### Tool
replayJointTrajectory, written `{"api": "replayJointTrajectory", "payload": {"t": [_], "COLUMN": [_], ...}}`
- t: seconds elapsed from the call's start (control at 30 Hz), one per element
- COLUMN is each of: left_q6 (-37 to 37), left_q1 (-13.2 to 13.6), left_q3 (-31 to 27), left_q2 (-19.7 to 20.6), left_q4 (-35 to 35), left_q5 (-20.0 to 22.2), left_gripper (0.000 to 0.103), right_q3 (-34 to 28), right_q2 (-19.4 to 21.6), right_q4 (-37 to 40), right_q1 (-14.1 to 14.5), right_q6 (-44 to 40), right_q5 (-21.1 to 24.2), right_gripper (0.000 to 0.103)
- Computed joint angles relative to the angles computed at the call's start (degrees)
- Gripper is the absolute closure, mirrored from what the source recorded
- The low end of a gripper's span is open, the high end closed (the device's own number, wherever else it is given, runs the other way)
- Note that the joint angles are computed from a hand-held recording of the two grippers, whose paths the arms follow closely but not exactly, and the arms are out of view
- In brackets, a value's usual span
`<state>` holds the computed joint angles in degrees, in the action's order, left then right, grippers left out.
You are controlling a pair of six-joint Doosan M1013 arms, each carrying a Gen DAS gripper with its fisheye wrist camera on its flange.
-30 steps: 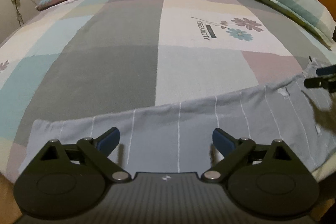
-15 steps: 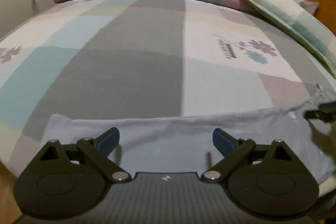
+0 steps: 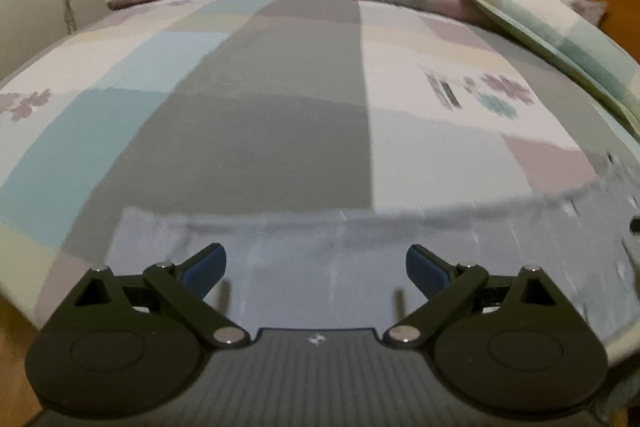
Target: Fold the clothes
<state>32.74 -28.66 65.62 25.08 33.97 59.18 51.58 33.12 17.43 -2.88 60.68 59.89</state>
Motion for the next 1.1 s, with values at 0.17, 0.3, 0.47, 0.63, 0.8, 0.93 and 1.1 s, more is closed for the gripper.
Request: {"api": "replayJointTrajectory", "payload": {"t": [0.17,0.3,0.47,0.63,0.8,0.93,1.1], "left_q6": [1.31,0.37,3.19,6.17,5.48,3.64,7.48], "left_q1": [-0.75,-1.35,-2.06,-2.13,-1.3,-1.0,-1.85], "left_q3": [-0.45,-2.03,-4.21,-6.39,-5.98,-4.87,-7.62], "left_q2": [0.99,1.49,2.17,3.93,4.28,3.6,4.85], "left_q4": [-1.49,-1.0,0.59,-1.15,-3.96,-4.16,-3.15], "left_q5": [3.98,7.47,8.33,7.65,7.29,6.67,9.01], "left_gripper": [0.006,0.007,0.007,0.006,0.006,0.006,0.006], "right_q3": [3.75,4.12,1.36,-8.24,-17.27,-22.08,-17.42], "right_q2": [-1.78,-2.01,-0.61,5.74,11.99,14.24,10.28], "right_q4": [-3.61,0.97,1.46,3.05,1.81,-5.85,0.91], "right_q1": [-2.13,-4.66,-5.27,-6.03,-6.99,-7.3,-9.18], "right_q6": [1.88,2.07,1.8,6.39,10.12,15.72,15.7], "right_q5": [-1.61,2.15,-1.73,-1.77,3.01,3.62,4.21], "right_gripper": [0.0,0.0,0.0,0.0,0.0,0.0,0.0]}}
